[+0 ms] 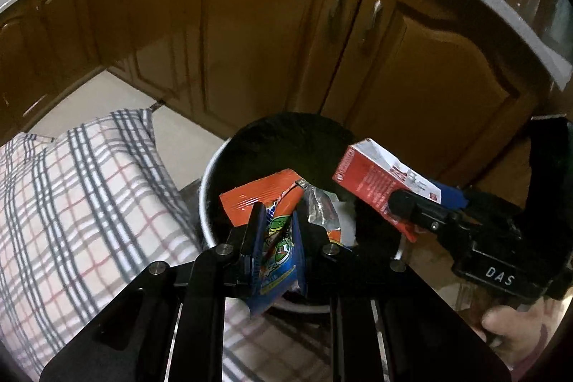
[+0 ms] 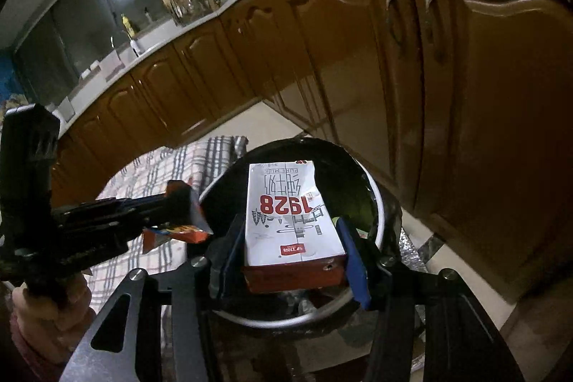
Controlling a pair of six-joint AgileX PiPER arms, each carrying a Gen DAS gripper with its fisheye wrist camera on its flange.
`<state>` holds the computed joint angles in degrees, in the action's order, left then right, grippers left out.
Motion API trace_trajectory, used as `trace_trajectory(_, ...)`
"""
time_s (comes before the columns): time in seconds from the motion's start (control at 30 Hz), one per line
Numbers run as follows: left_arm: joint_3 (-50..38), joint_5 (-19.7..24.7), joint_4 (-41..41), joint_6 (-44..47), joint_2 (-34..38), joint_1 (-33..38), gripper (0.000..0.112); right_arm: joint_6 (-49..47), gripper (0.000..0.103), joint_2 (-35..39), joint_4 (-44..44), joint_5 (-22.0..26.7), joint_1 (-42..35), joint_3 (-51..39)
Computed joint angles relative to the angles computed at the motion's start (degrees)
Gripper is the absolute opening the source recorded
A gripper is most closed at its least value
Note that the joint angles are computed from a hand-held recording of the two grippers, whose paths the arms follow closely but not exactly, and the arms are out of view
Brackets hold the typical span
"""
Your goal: Collect trash
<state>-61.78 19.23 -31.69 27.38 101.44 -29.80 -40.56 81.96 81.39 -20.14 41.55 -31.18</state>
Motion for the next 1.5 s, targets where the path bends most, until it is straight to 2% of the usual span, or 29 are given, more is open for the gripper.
trace_trajectory(0.3, -2.3, 0.7, 2.4, -2.5, 3.8, -0.2, 0.014, 5.3, 0.051, 2.8, -7.7, 4.5, -4.8, -0.3)
trace_trajectory(0.53, -3.8, 1.0, 5.2, -5.6, 5.2, -1.0, 0.017, 4.0, 0.051, 3.6, -7.8, 6.0, -6.4, -1.4)
trace_trajectory(0.57, -3.9, 1.0, 6.1, -6.7, 5.3, -1.2, 0.021, 3.3, 0.052, 3.9, -7.3, 6.4, -6.8, -1.9)
trace_trajectory(0.63, -3.7, 0.6, 6.3, -7.4, 5.1, -1.2, 0.039, 4.6, 0.053, 3.9, -8.6, 6.9, -7.2, -1.9)
trace_trajectory(0.67, -3.2, 0.1, 5.7, -7.1, 4.7, -1.1, 0.051, 6.9, 0.056, 3.9, -10.7, 7.3, -7.5, -1.7)
trace_trajectory(0.7, -2.6, -0.4, 5.7, -7.5, 4.3, -1.0, 0.058, 9.7, 0.061, 3.8, -13.2, 7.5, -7.7, -1.3)
trace_trajectory(0.83, 0.8, -1.1, -3.0, 0.5, 1.9, 0.7, 0.059, 21.2, 0.065, 2.6, -22.7, 6.0, -7.1, 0.9)
trace_trajectory(0.97, 6.7, -3.0, -14.8, 11.4, -2.0, 2.3, 0.063, 32.1, 0.068, 0.0, -29.8, 1.4, -4.1, 4.7)
trace_trajectory(1.13, 15.2, -4.9, -32.0, 27.2, -7.5, 4.5, 0.065, 37.1, 0.076, -2.1, -27.5, -7.2, 3.5, 8.3)
trace_trajectory(1.2, 19.4, -6.2, -40.2, 35.3, -10.5, 5.3, 0.067, 38.8, 0.08, -2.1, -24.5, -12.2, 8.6, 9.6)
trace_trajectory(1.3, 25.4, -8.3, -51.2, 45.8, -15.6, 6.7, 0.074, 37.2, 0.081, -0.7, -17.3, -18.6, 16.0, 9.3)
trace_trajectory(1.37, 28.6, -8.4, -55.8, 50.5, -18.6, 8.2, 0.074, 37.7, 0.081, 0.7, -14.2, -22.6, 21.0, 8.9)
trace_trajectory(1.5, 33.8, -8.0, -58.5, 54.8, -24.7, 12.1, 0.074, 38.0, 0.082, 3.7, -8.3, -29.3, 29.4, 7.2)
